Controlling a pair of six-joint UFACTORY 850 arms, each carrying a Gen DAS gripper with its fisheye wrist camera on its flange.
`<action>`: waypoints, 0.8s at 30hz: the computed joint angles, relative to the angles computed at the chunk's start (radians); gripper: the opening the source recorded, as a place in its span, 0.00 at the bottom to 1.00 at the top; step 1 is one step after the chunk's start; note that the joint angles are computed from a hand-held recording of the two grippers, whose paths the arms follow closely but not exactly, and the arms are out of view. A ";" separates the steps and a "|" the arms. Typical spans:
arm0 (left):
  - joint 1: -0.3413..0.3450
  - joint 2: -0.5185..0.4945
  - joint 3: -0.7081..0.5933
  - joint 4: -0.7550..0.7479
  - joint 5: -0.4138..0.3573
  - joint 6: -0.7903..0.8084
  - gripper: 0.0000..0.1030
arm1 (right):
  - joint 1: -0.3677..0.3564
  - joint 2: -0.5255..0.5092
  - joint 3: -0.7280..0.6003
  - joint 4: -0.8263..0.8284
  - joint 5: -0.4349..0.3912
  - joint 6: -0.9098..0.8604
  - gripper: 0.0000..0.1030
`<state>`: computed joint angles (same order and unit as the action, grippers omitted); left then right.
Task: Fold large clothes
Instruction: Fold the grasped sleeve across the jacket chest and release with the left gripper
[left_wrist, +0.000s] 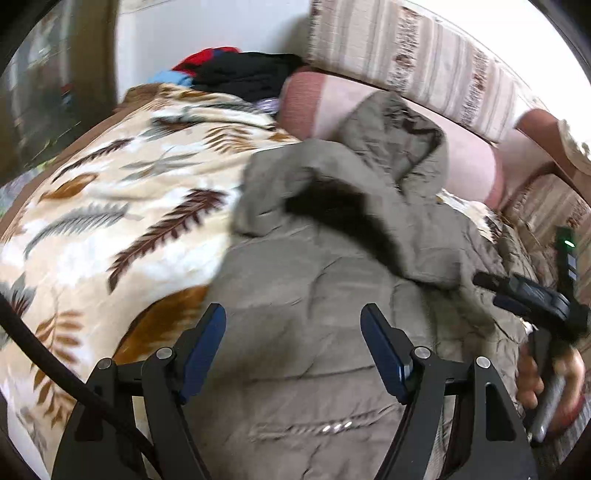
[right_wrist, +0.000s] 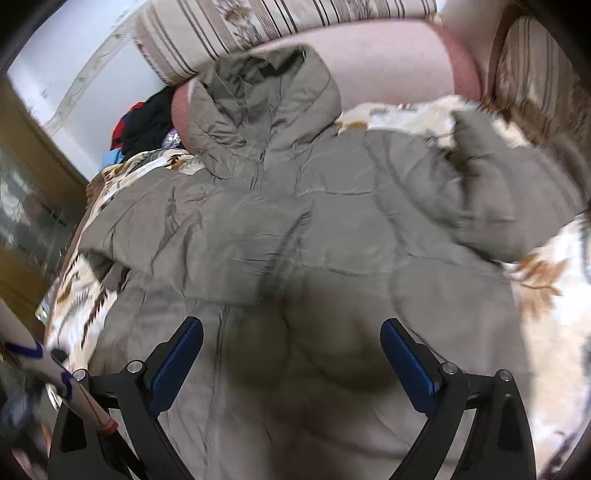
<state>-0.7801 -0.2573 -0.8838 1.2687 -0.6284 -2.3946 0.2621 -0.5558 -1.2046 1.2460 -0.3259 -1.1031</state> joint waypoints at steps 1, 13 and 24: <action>-0.006 0.007 0.013 -0.001 -0.007 -0.018 0.72 | 0.013 -0.036 -0.040 -0.067 0.021 0.082 0.96; -0.048 -0.021 -0.021 -0.018 -0.043 0.024 0.72 | -0.012 -0.204 -0.291 -0.418 -0.061 0.520 0.24; -0.092 -0.090 -0.121 -0.083 -0.040 0.168 0.72 | -0.035 -0.275 -0.393 -0.964 0.006 0.998 0.28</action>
